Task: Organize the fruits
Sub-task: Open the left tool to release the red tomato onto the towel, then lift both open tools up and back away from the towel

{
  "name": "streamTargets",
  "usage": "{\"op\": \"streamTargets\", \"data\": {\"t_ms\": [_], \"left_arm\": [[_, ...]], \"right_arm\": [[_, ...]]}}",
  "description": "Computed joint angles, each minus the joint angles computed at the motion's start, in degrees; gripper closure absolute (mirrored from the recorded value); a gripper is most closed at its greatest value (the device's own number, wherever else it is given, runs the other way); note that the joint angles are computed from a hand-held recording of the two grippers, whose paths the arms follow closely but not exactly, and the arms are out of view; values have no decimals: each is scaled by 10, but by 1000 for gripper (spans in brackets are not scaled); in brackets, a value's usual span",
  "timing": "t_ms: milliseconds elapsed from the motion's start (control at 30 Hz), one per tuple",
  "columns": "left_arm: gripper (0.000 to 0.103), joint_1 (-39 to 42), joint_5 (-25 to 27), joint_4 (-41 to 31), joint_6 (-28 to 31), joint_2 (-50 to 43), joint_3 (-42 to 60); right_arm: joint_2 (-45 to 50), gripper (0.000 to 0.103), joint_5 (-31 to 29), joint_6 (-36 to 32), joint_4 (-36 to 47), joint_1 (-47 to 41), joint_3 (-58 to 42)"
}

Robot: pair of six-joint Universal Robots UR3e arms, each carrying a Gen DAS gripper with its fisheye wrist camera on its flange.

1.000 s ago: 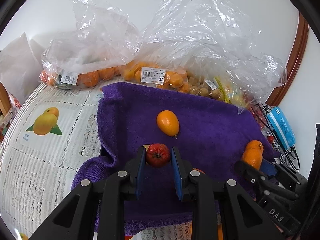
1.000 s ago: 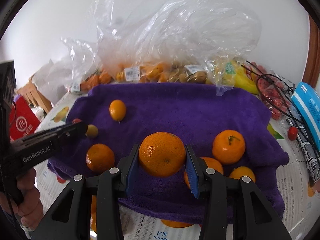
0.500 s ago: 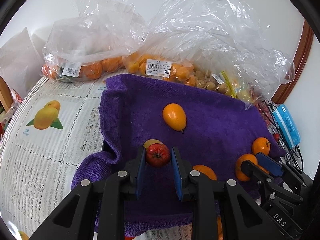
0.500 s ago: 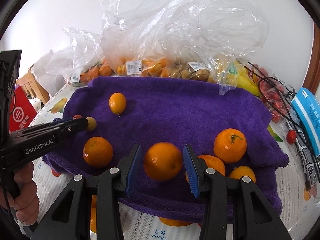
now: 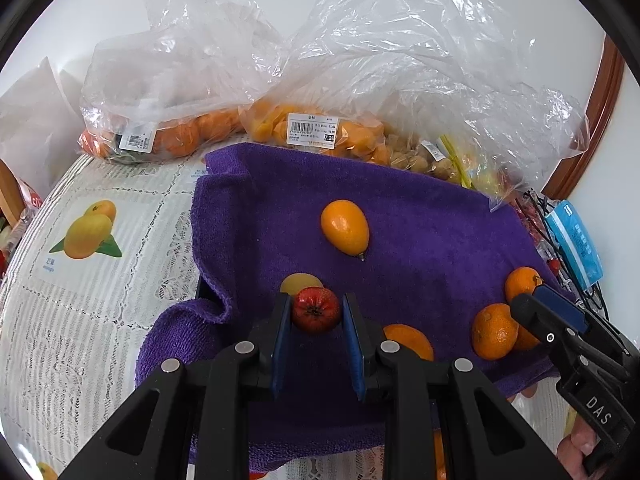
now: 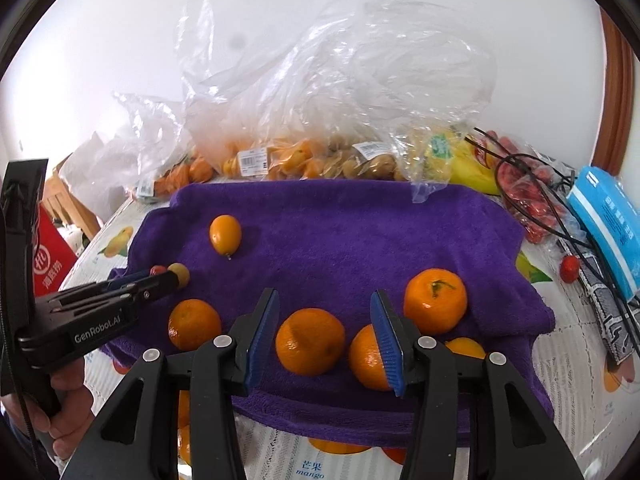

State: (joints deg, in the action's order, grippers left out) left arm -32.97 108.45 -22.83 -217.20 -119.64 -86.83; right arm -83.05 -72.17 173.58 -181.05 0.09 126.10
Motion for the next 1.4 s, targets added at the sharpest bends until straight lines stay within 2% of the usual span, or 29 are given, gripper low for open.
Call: {"op": "streamTargets", "data": {"t_ms": [100, 167, 200, 233, 367, 567, 700, 833, 933, 967, 1100, 1233, 1400], "left_arm": [[78, -1, 3, 6, 5, 2, -2], [69, -3, 7, 4, 6, 3, -1], [61, -3, 8, 0, 7, 3, 1], [58, -5, 12, -2, 7, 3, 3], [57, -9, 25, -8, 8, 4, 9], [56, -14, 39, -14, 6, 4, 15], [56, -17, 44, -11, 1, 6, 11], [56, -28, 77, -4, 10, 1, 16], [56, -34, 91, -9, 12, 2, 19], [56, -34, 90, -5, 12, 7, 15], [56, -34, 86, 3, 15, 20, 6], [56, -42, 95, 8, 29, 33, 3], [56, -48, 73, 11, 26, 72, -29]], "right_arm": [[-1, 54, 4, 7, -7, -6, 4], [-1, 51, 2, 12, -14, -7, 7], [-1, 50, 2, 14, -14, -8, 8], [-3, 50, 4, 14, -11, -9, 9], [-9, 50, 8, 21, -9, -13, 12], [-15, 49, -27, 33, -29, -6, 17], [-32, 47, -10, 37, 35, -19, 0], [-48, 29, -1, 37, 51, -26, 1], [-67, 28, 5, 46, 96, -29, -4], [-74, 26, -2, 55, 102, -26, -2], [-104, 22, -64, 84, 127, -4, -5], [-165, 18, -44, 75, 97, -24, 52], [-243, 18, -34, 43, 149, -26, 85]]}}
